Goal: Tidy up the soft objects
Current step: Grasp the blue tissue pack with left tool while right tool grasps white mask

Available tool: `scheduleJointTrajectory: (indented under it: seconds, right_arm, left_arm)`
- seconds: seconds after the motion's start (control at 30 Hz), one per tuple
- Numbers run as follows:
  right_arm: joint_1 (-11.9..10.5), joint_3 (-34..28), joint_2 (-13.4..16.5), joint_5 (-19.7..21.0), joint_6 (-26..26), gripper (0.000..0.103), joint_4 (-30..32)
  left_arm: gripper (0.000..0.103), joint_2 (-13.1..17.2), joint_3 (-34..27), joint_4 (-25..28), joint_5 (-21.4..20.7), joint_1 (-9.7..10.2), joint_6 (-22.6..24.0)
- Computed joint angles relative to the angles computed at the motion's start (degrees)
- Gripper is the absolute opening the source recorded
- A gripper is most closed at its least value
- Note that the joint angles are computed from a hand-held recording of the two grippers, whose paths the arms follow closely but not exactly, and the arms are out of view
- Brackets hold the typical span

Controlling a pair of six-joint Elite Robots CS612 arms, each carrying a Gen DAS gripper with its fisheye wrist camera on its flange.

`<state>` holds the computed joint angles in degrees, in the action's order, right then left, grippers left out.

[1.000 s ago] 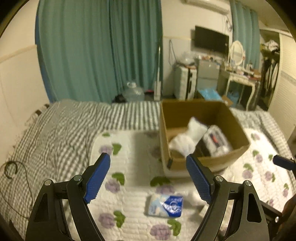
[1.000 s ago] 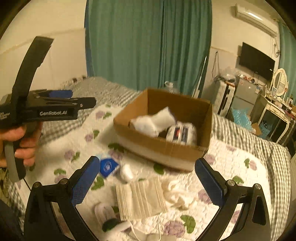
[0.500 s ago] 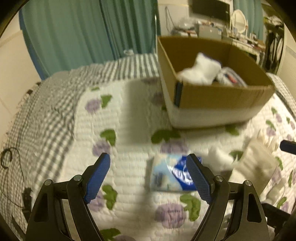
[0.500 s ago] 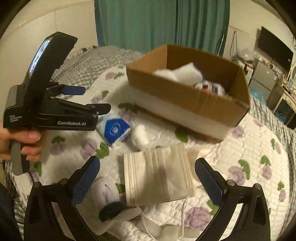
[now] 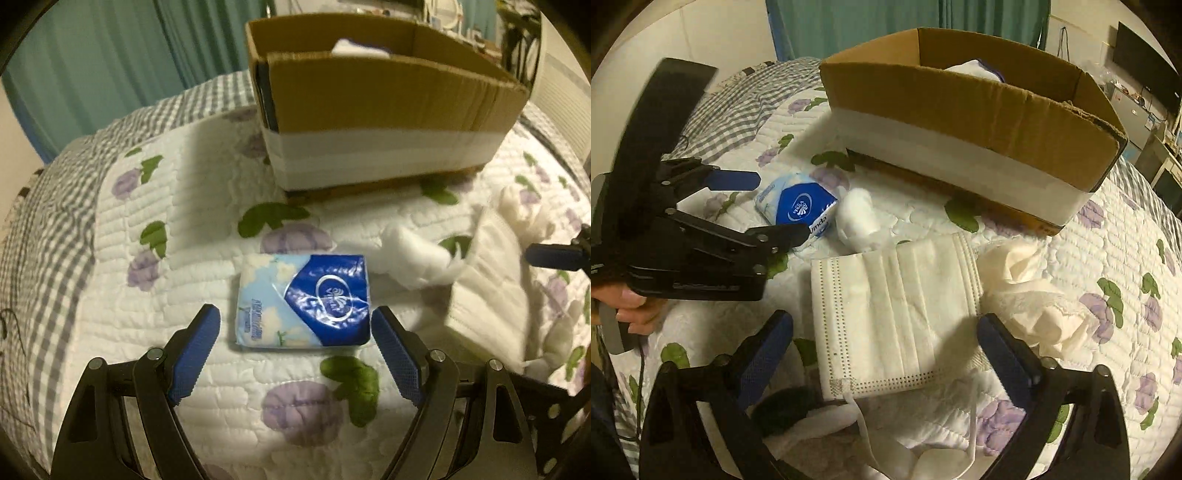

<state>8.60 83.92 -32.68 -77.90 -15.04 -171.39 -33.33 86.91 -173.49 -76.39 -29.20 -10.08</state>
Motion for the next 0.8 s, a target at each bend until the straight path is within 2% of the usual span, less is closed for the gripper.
scheduleJointTrajectory:
  seconds: [0.07,0.2,0.33,0.37,0.4,0.5,0.67,0.73,0.8]
  right_arm:
    - [0.1,-0.3,0.2,-0.6,-0.2,0.091,0.9]
    - [0.1,-1.5,1.0,-0.5,1.0,0.091,2.0]
    - [0.5,-2.1,1.6,-1.8,-0.2,0.085,2.6]
    - [0.5,-2.2,1.7,-1.8,-0.3,0.081,2.8]
    - [0.5,-2.3,1.6,-1.5,-0.2,0.08,3.2]
    - [0.4,-2.0,1.4,-1.5,-0.1,0.072,3.2]
    - [0.6,-1.1,0.9,-1.8,-0.5,0.037,1.9]
    - [0.4,-0.5,0.5,-1.5,0.0,0.028,1.2]
    - [0.2,-0.1,0.2,-1.2,0.8,0.025,0.9]
  left_arm:
    - [0.085,0.5,-0.6,0.7,-0.3,0.12,0.3]
    - [0.087,1.6,-2.4,3.8,-1.8,0.81,-1.7]
    - [0.085,2.0,-2.8,3.4,-2.8,1.38,-3.1]
    - [0.083,2.0,-2.7,3.2,-2.7,1.34,-3.0]
    - [0.074,1.9,-2.6,2.9,-2.4,1.25,-2.9]
    - [0.072,1.7,-1.9,1.8,-1.7,0.89,-2.2]
    - [0.072,1.2,-1.0,0.4,-1.5,0.79,-1.5]
    - [0.072,1.0,-0.8,0.3,-1.2,0.85,-1.5]
    - [0.072,0.7,-0.4,0.2,-1.1,0.88,-2.0]
